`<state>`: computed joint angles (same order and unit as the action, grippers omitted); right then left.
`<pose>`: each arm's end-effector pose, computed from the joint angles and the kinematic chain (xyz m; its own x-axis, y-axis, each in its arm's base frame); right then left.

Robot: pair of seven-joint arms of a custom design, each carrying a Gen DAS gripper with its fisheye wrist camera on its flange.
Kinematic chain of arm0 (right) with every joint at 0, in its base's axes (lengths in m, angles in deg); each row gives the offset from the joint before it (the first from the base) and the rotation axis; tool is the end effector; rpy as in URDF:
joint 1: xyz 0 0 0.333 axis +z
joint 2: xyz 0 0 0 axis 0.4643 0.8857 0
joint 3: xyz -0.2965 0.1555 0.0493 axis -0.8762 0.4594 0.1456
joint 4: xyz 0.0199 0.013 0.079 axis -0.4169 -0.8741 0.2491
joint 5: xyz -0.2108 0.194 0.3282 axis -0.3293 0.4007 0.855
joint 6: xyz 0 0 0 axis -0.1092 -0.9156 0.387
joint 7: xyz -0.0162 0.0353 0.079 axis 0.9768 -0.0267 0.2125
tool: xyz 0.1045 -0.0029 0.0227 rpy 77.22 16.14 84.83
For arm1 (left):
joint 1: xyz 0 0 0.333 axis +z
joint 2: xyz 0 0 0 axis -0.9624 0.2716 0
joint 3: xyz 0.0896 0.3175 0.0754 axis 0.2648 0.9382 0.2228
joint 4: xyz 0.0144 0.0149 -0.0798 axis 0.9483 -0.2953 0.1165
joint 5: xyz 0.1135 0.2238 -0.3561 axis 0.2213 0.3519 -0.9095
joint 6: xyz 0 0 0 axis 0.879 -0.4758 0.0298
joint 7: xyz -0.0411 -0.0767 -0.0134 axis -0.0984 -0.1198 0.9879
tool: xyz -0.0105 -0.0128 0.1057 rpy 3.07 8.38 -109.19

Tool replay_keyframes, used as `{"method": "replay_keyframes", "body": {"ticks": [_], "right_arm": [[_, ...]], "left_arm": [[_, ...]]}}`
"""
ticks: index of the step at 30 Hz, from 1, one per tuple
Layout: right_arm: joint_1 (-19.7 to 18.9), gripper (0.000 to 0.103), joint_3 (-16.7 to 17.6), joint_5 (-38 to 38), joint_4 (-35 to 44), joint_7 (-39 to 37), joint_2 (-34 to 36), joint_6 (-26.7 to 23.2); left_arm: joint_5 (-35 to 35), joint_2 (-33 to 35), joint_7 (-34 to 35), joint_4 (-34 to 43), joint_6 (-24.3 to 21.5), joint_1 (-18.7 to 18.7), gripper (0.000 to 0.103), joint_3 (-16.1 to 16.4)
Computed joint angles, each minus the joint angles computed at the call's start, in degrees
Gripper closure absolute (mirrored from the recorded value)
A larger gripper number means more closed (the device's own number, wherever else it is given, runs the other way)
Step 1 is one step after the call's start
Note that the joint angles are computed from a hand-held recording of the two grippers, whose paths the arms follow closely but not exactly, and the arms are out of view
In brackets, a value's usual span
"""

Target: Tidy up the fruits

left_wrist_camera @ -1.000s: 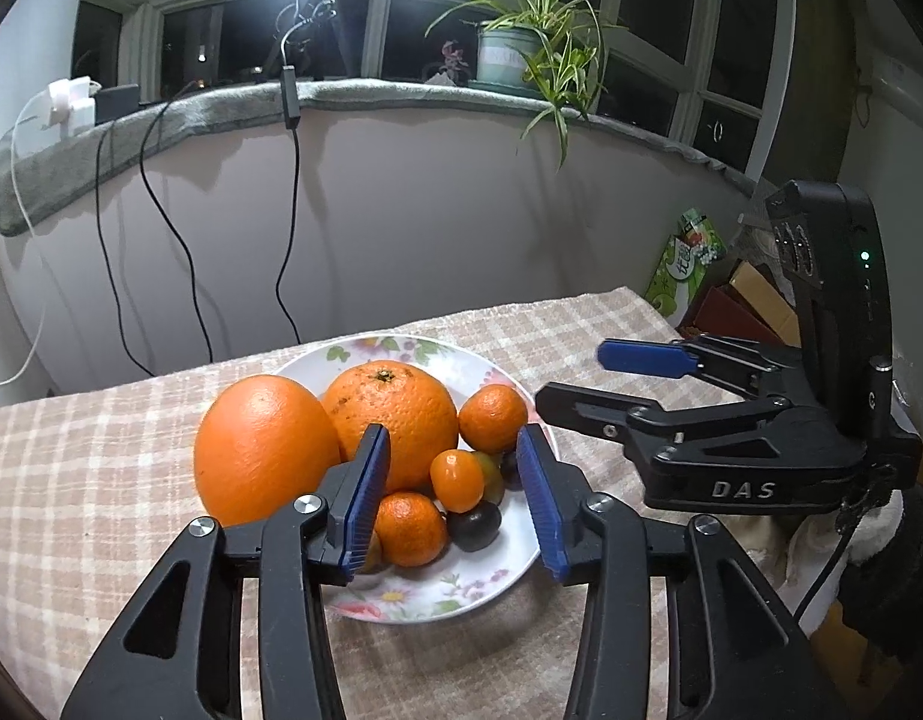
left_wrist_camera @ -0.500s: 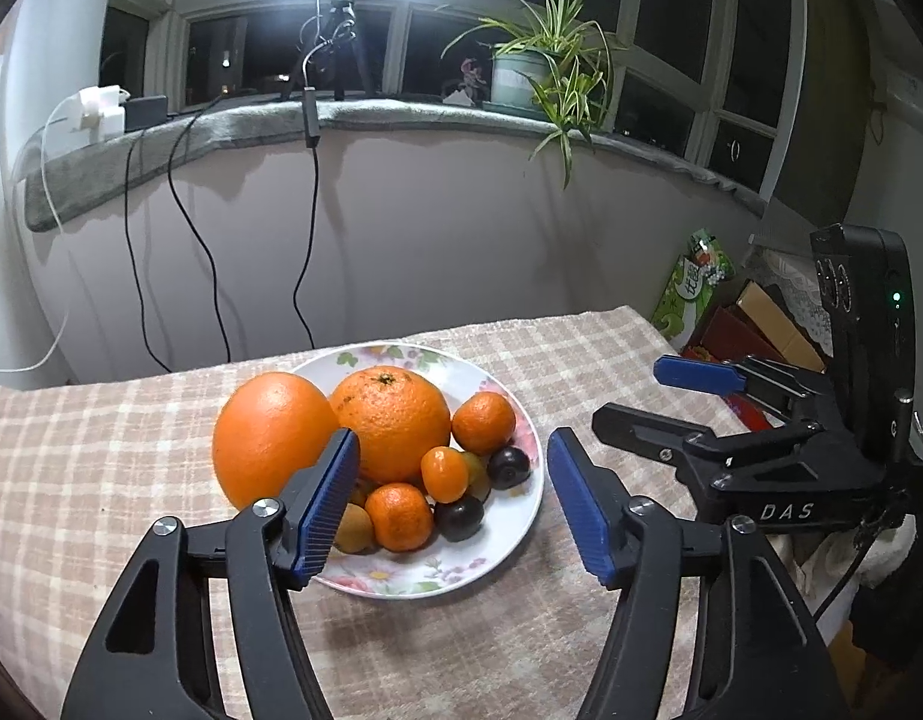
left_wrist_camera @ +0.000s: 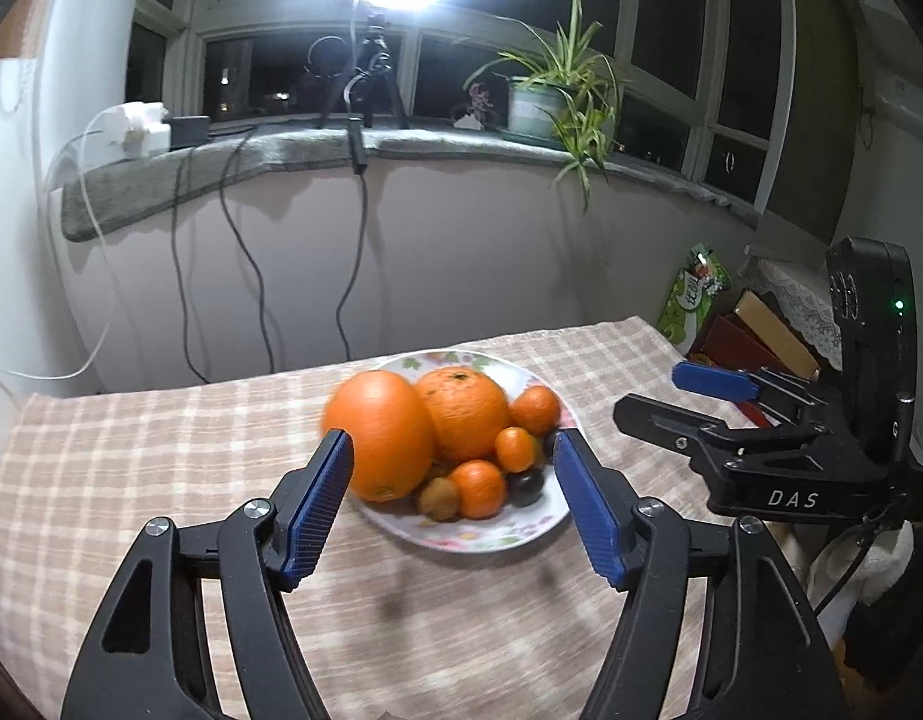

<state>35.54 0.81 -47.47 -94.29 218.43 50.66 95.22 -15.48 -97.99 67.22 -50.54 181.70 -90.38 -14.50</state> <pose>0.3970 0.2265 0.5471 0.1897 -0.9756 -0.1105 -0.5126 -0.0024 -0.8586 0.4094 -0.3419 0.6190 -0.4542 -0.8821 0.1246 -0.5493 0.1672 -0.8187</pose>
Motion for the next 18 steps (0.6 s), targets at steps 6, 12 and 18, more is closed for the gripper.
{"method": "replay_keyframes", "body": {"ticks": [6,12,18], "right_arm": [[-2.4,0.017,3.4,-1.0,0.9,2.9,0.3,0.1],[-3.3,0.017,5.1,-2.5,0.4,4.3,-0.5,0.6],[-2.5,0.017,5.0,-2.7,-1.7,5.1,-2.8,1.0]], "left_arm": [[-0.6,-2.0,-0.7,-2.1,0.8,1.1,0.034,0.4],[3.1,-4.4,-7.2,-3.7,0.4,6.0,0.033,-3.8],[7.2,-7.5,-12.9,-4.9,-1.7,8.7,0.022,-6.6]]}}
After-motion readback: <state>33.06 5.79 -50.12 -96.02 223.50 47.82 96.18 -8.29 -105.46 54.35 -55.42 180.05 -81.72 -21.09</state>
